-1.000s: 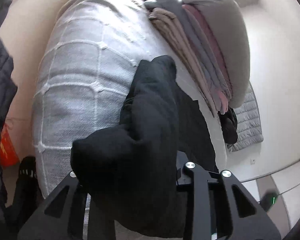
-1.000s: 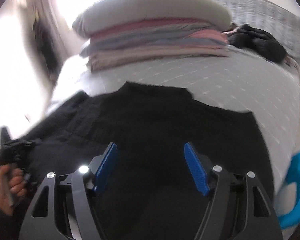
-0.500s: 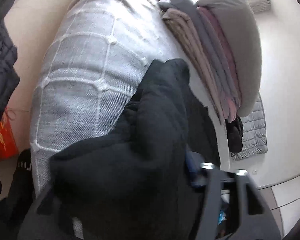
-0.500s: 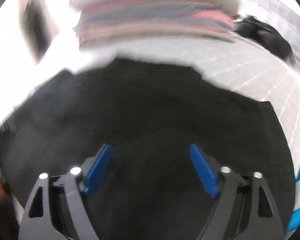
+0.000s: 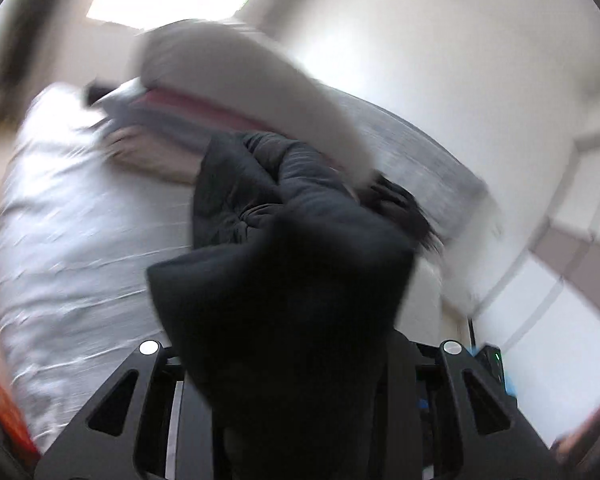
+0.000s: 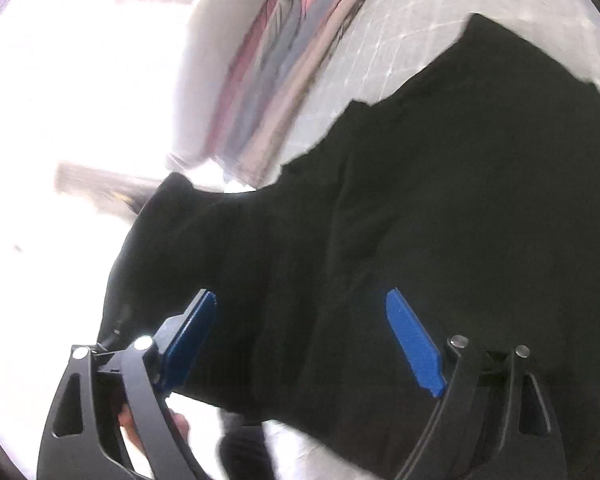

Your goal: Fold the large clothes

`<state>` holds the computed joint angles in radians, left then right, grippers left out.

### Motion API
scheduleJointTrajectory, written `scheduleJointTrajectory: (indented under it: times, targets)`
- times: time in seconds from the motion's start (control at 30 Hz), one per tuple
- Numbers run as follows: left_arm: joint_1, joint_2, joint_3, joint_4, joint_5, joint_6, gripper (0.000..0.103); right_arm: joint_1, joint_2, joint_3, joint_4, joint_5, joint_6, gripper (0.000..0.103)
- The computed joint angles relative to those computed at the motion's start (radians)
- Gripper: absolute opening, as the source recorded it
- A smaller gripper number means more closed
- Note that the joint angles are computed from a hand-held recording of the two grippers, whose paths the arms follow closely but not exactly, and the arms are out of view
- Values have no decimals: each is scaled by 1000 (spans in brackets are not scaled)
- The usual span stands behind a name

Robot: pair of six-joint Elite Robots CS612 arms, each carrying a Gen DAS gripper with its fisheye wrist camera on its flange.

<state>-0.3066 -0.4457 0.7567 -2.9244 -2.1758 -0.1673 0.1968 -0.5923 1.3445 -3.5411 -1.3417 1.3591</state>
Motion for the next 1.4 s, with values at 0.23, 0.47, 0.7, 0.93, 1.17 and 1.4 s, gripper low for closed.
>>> scheduleJointTrajectory:
  times: [0.23,0.47,0.7,0.93,1.17,1.4]
  targets:
    - [-154,-120,233,172,-32,449,28,-25,33,163,-516,-47,266,94]
    - [-271,-166,396,292,241,834,56,-36,33,270,-621,-56,356,95]
    - [-267,-250,490,286,266,954,63,-69,-1,314,-588,20,307,96]
    - [-170,-292,493,287,75,851,65,-131,-59,322,-392,88,175,96]
    - [-93,-169,282,264,-12,528,65,-151,-64,174,-2,155,-195,93]
    - [-90,-103,195,293,-51,481,65,-142,-105,151,93,90,-466,65]
